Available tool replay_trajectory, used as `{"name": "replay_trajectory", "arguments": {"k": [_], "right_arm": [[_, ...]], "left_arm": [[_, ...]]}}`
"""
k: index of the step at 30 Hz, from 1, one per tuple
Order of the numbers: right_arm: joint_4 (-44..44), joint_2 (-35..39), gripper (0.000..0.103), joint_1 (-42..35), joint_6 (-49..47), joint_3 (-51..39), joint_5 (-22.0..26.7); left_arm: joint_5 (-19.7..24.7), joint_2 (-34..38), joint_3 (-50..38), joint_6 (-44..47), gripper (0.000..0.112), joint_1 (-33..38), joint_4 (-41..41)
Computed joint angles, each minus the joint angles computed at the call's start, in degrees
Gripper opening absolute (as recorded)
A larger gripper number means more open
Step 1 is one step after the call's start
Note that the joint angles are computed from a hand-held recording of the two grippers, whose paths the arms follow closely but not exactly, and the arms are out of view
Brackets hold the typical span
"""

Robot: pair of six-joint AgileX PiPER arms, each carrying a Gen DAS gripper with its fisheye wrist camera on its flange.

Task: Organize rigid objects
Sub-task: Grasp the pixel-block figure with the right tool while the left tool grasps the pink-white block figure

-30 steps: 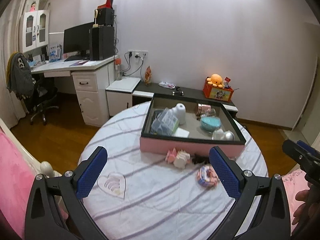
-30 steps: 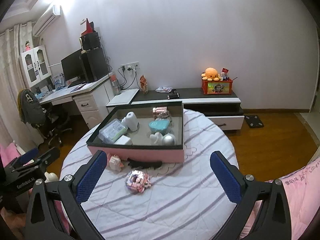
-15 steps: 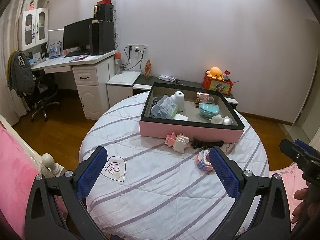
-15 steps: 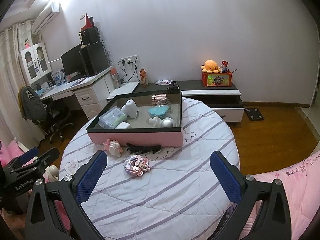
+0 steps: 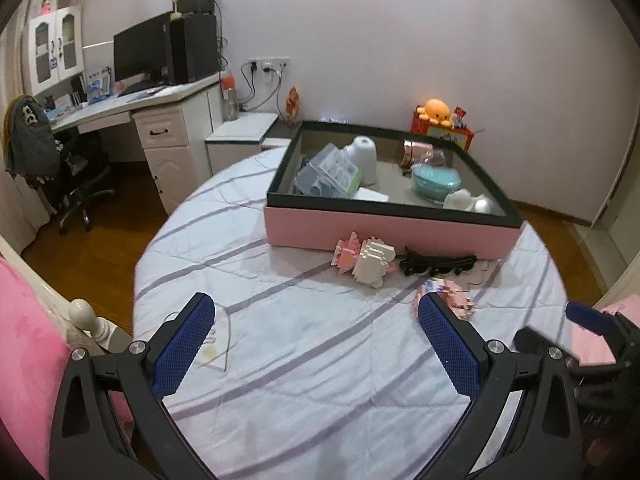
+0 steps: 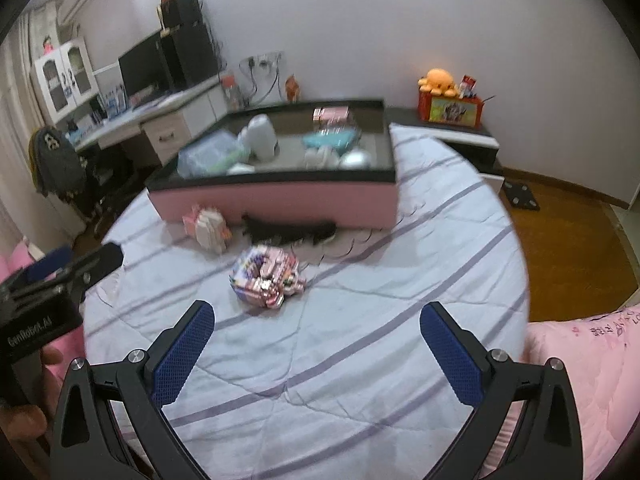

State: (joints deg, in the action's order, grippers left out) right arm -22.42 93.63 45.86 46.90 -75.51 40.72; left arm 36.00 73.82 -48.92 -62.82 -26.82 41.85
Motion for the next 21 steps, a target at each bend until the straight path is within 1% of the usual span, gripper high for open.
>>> {"name": "replay_trajectory", "arguments": {"k": [5,10,17,18,19,21], "right_arm": [[5.18,6.66,0.103,-1.62,-6.17,-3.57,-1.53],[7.6,12.33,0.103,-2.36,-10.7,-7.92,-1.91],[8.6,17.54,0.103,-2.71,-14.51,-12.97,-2.66],[9.15,17.84,0.102,-2.91,-15.24,-13.18,-3.13],[9.55,18.0,0.099,-3.04,-15.76,-13.27,-3.54],[9.56,17.92,0.092,-3.1,-16.09,-13.04,-4.24]], "left_arm": [[-4.43,8.13,-3.4,5.05,0.103,3.88,-2.94],[-6.76,15.43,-7.74,11.02,0.103,6.99,-6.99],[-9.3,21.95,-12.18,18.51,0.103,10.01,-14.92],[-9.36,22.82,-12.94,19.92,0.103,10.28,-16.5],[-9.53,23.26,-13.27,21.07,0.102,10.53,-17.68],[-10.19,24.54,-14.19,24.66,0.095,11.12,-21.45]]}}
